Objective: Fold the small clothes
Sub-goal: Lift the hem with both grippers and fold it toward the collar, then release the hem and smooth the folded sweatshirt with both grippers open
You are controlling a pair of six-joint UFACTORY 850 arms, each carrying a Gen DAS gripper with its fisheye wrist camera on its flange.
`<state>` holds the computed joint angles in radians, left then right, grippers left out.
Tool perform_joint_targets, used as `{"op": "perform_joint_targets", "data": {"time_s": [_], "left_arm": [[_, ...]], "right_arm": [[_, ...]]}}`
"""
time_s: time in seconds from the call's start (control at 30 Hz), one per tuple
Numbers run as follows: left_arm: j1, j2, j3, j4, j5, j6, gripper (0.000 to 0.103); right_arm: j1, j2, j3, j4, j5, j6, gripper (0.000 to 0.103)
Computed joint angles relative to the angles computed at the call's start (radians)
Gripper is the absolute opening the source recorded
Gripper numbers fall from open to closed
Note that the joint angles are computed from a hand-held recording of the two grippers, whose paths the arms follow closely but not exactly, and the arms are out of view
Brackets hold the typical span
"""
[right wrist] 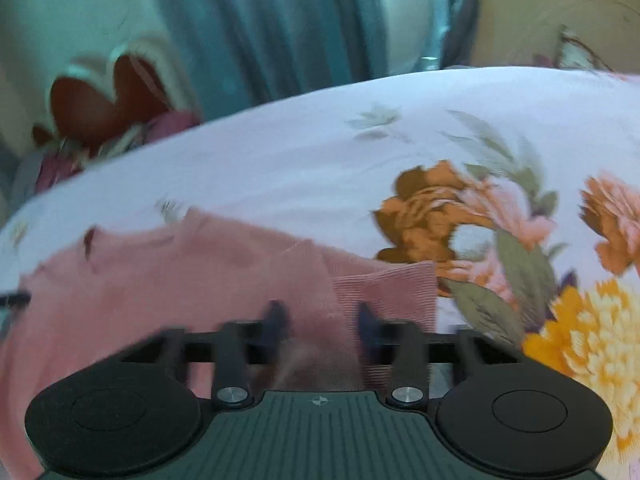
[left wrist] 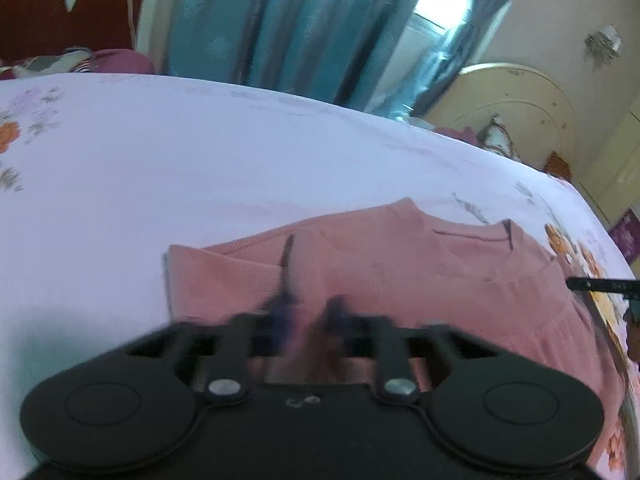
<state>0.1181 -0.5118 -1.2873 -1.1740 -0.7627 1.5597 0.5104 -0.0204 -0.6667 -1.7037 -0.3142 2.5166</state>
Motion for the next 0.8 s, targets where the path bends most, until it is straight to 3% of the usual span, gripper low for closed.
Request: {"op": "perform_joint_targets", "data": {"time_s": [0.03,0.17,0.23,0.3,0.4,0.43,0.47,0.5,0.57,0.6,0.63,0.73,0.8], "left_arm": [[0.002,0.005,0.009,-0.027,0.000,0.031,0.012],[0.028,0.045,0.065,-0.195,-0.034,0.159,0.011],[0.021,0.043,0.061,-0.186,-0.018,0.151,0.012],[-0.009,0.016,0.032,-0.122,0.023,0.066,0.012],[-0.010,-0.010,0.001,-0.073,0.018,-0.025,0.020],[-0.011,0.004,0.008,-0.065,0.037,-0.043,0.027],[-0.017,0.036,0.034,-0.076,0.083,-0.019,0.027],[-0.012,0.074,0.067,-0.101,0.089,0.046,0.027],[0.002,0.113,0.112,-0.116,-0.024,0.097,0.027],[-0.001,0.117,0.114,-0.081,-0.079,0.083,0.027],[-0.015,0.131,0.130,-0.044,-0.117,0.099,0.027],[-0.084,0.154,0.178,0.001,-0.123,0.150,0.028],[-0.129,0.150,0.194,-0.004,-0.063,0.158,0.029]], "right_arm": [[0.002,-0.002,-0.007,0.035,0.000,-0.053,0.010],[0.038,0.052,0.031,-0.054,-0.116,0.085,0.009],[0.055,0.047,0.032,-0.009,-0.166,0.049,0.009],[0.037,0.005,0.008,0.096,-0.123,-0.054,0.009],[0.022,-0.007,0.009,0.090,-0.101,0.027,0.010],[0.019,0.003,0.008,0.126,-0.091,0.020,0.016],[0.037,0.014,0.003,0.194,-0.124,-0.030,0.040],[0.077,0.029,0.004,0.225,-0.198,-0.049,0.058],[0.148,0.065,0.013,0.184,-0.256,-0.030,0.057],[0.169,0.063,0.003,0.164,-0.233,-0.034,0.051],[0.188,0.045,-0.018,0.130,-0.195,-0.052,0.037],[0.222,-0.055,-0.114,0.084,-0.104,-0.151,0.034],[0.223,-0.141,-0.194,0.161,-0.065,-0.295,0.034]]}}
